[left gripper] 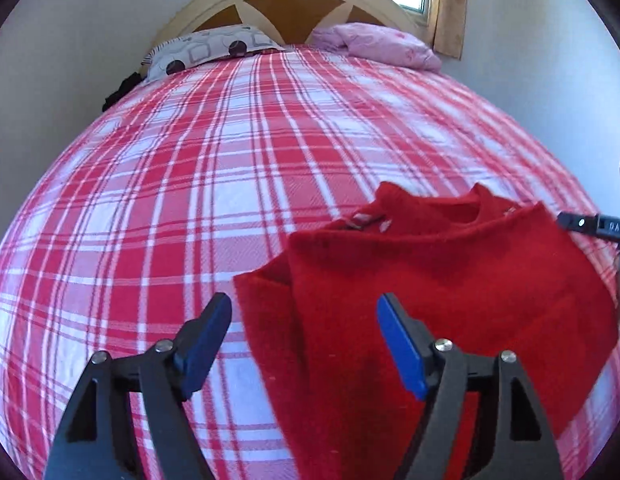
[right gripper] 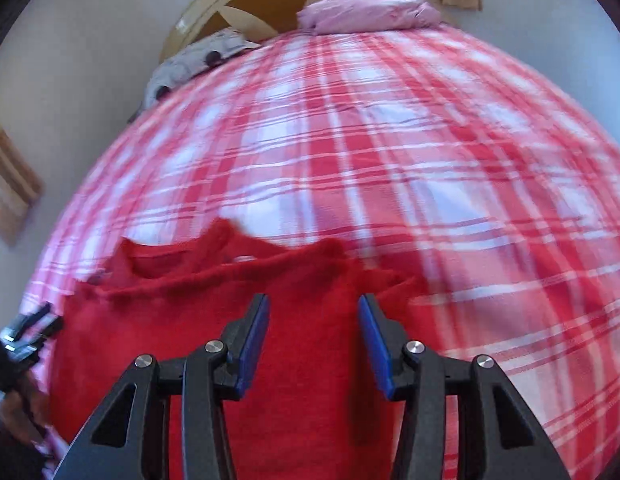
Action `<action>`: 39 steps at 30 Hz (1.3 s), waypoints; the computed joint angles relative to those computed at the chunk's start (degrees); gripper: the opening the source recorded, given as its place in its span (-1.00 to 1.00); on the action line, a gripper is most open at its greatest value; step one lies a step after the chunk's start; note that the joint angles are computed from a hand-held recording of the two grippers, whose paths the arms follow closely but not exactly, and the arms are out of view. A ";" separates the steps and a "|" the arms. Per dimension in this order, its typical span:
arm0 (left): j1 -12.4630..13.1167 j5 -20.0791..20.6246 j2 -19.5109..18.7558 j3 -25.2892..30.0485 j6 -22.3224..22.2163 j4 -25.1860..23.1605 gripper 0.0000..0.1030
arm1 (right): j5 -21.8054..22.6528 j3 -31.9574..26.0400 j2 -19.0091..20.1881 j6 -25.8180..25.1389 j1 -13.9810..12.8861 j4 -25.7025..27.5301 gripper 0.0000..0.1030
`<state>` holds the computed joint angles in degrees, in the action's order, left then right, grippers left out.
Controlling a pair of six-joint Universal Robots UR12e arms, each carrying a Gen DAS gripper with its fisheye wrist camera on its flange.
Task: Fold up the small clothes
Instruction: 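Open both grippers to release the hem onto the sweater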
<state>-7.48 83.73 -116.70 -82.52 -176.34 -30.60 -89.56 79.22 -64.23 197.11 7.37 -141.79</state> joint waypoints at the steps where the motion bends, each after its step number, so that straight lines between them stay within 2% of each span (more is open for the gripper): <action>1: 0.12 -0.05 -0.22 0.34 0.18 -0.30 0.51 | -0.16 0.17 -0.13 -0.18 -0.24 -0.04 -0.13; 5: 0.11 -0.38 -1.36 2.00 -0.08 -0.33 0.51 | 0.63 -0.31 0.06 -0.34 -1.06 1.28 -0.21; 7: -0.51 1.55 -2.29 3.22 0.39 -1.22 0.51 | 0.56 -1.59 1.02 -1.83 -0.95 2.81 -0.21; 10: -1.51 6.01 -4.16 5.51 1.36 -4.36 0.51 | -3.01 -4.39 2.86 -3.02 -0.43 8.13 -0.28; 12: -1.65 6.87 -4.87 6.34 1.51 -5.27 0.59 | -4.04 -4.60 3.19 -2.51 -0.51 7.29 -0.28; 15: -1.48 7.53 -4.34 6.56 -0.68 -6.28 0.57 | -6.13 -3.54 2.16 1.35 -0.63 5.33 -0.28; 18: -0.95 6.89 -1.91 3.53 -1.33 -2.75 0.57 | -4.90 -0.44 -0.58 1.53 -0.37 2.06 -0.28; 21: -0.43 7.83 1.61 -1.32 0.26 1.72 0.58 | -1.73 2.49 -3.40 -1.01 0.67 0.71 -0.28; 26: 1.32 4.41 7.83 -9.69 0.02 4.29 0.68 | 0.89 8.43 -7.65 -10.15 4.62 -2.41 -0.28; 27: 1.36 3.98 8.40 -10.49 0.07 4.50 0.75 | 0.81 9.85 -8.33 -12.00 5.52 -3.07 -0.28; 29: 1.16 3.98 9.20 -12.12 0.86 5.01 0.90 | -3.13 11.17 -8.58 -13.85 7.13 -1.83 -0.28; 31: 0.23 6.38 8.82 -12.80 2.22 5.90 0.90 | -7.32 12.34 -8.37 -13.48 7.92 -1.10 -0.28; 32: -0.19 7.41 8.48 -12.76 2.44 5.52 0.90 | -6.99 13.96 -8.83 -12.83 7.74 -4.10 -0.28; 33: -0.49 7.65 7.96 -12.56 2.62 4.76 0.90 | -6.67 14.49 -9.06 -12.17 7.60 -4.70 -0.28; 35: -0.71 7.71 7.42 -12.50 2.51 4.78 0.91 | -5.89 14.57 -9.67 -10.09 7.31 -2.96 -0.28; 39: -0.45 6.90 7.41 -13.25 0.90 7.06 0.93 | -7.52 14.61 -9.89 -12.19 7.81 -1.63 -0.27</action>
<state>-7.93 90.63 -109.30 -95.78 -175.44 -23.54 -97.07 93.84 -74.12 184.91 15.19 -143.42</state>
